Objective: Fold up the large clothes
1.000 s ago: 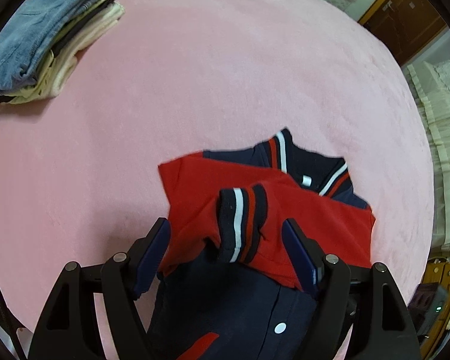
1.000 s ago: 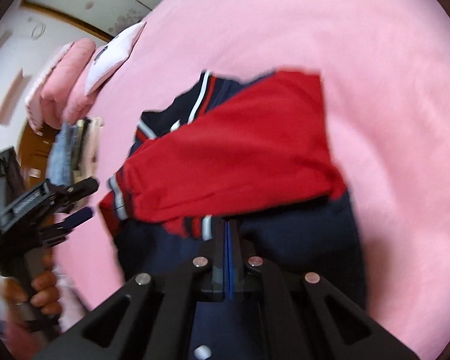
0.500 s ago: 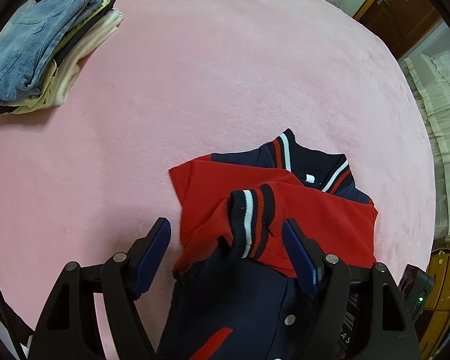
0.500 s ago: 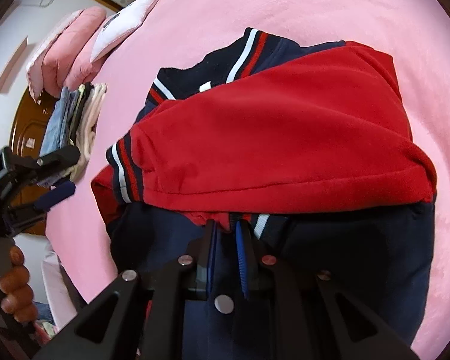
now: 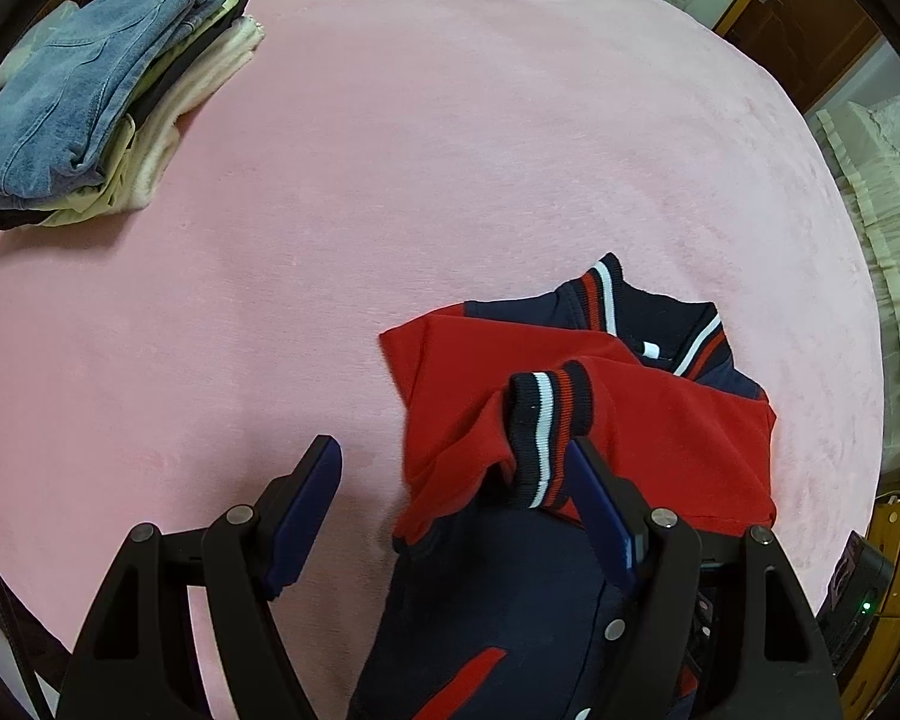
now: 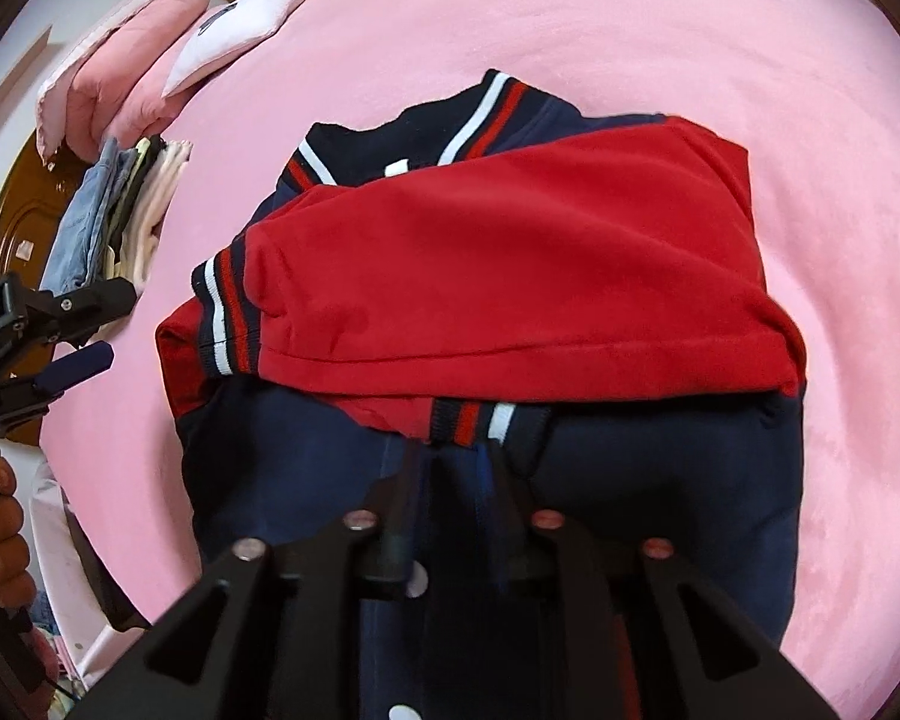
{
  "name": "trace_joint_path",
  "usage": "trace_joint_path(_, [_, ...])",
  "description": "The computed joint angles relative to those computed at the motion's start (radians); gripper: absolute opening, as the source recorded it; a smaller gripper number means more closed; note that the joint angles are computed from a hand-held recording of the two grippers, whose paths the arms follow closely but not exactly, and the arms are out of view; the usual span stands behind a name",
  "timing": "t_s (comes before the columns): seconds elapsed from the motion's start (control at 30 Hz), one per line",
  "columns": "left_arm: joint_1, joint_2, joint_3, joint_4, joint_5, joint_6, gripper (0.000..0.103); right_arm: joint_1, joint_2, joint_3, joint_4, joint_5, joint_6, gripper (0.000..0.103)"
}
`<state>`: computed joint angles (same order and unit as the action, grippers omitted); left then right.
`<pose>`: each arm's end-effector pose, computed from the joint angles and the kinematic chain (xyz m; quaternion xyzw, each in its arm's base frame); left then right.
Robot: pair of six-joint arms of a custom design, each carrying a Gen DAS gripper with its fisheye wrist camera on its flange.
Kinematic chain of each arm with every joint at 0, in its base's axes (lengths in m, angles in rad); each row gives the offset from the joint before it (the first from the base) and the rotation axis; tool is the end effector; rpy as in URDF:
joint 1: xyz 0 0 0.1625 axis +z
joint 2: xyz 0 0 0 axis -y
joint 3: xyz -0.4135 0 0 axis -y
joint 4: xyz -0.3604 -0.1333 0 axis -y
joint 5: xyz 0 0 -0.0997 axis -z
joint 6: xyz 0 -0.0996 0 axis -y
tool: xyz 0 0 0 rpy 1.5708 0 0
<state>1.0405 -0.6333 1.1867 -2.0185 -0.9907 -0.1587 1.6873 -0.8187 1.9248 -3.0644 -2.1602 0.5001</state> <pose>-0.2073 -0.7250 0.1244 0.1916 0.9376 -0.0488 0.2859 0.1434 -0.5547 0.1033 -0.2339 -0.9111 0.2620 0.2157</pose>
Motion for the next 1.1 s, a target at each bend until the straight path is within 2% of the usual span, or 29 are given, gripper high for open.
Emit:
trace_joint_path(0.17, [0.005, -0.001, -0.008, 0.004, 0.000, -0.004, 0.075, 0.009, -0.003, 0.008, -0.009, -0.026, 0.029, 0.028])
trace_joint_path(0.37, [0.013, 0.003, -0.023, 0.021, -0.005, -0.006, 0.075, 0.011, -0.004, 0.034, -0.096, -0.051, 0.039, 0.028])
trace_joint_path(0.4, [0.014, 0.005, -0.026, 0.025, -0.005, -0.004, 0.075, 0.014, -0.001, 0.029, -0.091, -0.076, 0.043, 0.030])
trace_joint_path(0.43, [0.015, 0.007, -0.029, 0.027, -0.005, -0.001, 0.075, 0.013, 0.001, 0.022, -0.080, -0.090, 0.044, 0.039])
trace_joint_path(0.5, [0.016, 0.009, -0.032, 0.030, -0.002, 0.003, 0.075, 0.004, 0.007, 0.012, -0.072, -0.100, 0.042, 0.047])
trace_joint_path(0.6, [0.017, 0.011, -0.033, 0.027, -0.006, 0.007, 0.075, -0.017, 0.013, 0.026, -0.144, -0.071, 0.032, 0.047])
trace_joint_path(0.67, [0.018, 0.012, -0.033, 0.017, -0.012, 0.010, 0.075, -0.023, 0.021, 0.027, -0.191, -0.042, 0.003, 0.034])
trace_joint_path(0.77, [0.021, 0.019, -0.044, 0.012, -0.030, 0.011, 0.075, -0.025, 0.015, 0.022, -0.147, -0.023, -0.009, 0.007])
trace_joint_path(0.93, [0.018, 0.043, -0.071, 0.020, -0.068, 0.020, 0.075, -0.002, -0.002, 0.038, -0.173, -0.062, -0.034, 0.005])
trace_joint_path(1.03, [0.014, 0.061, -0.085, 0.044, -0.085, 0.029, 0.075, 0.021, -0.010, 0.029, -0.128, -0.146, -0.042, 0.005])
trace_joint_path(1.1, [0.016, 0.076, -0.100, 0.070, -0.115, 0.027, 0.075, 0.034, -0.015, 0.013, -0.056, -0.209, -0.039, 0.005])
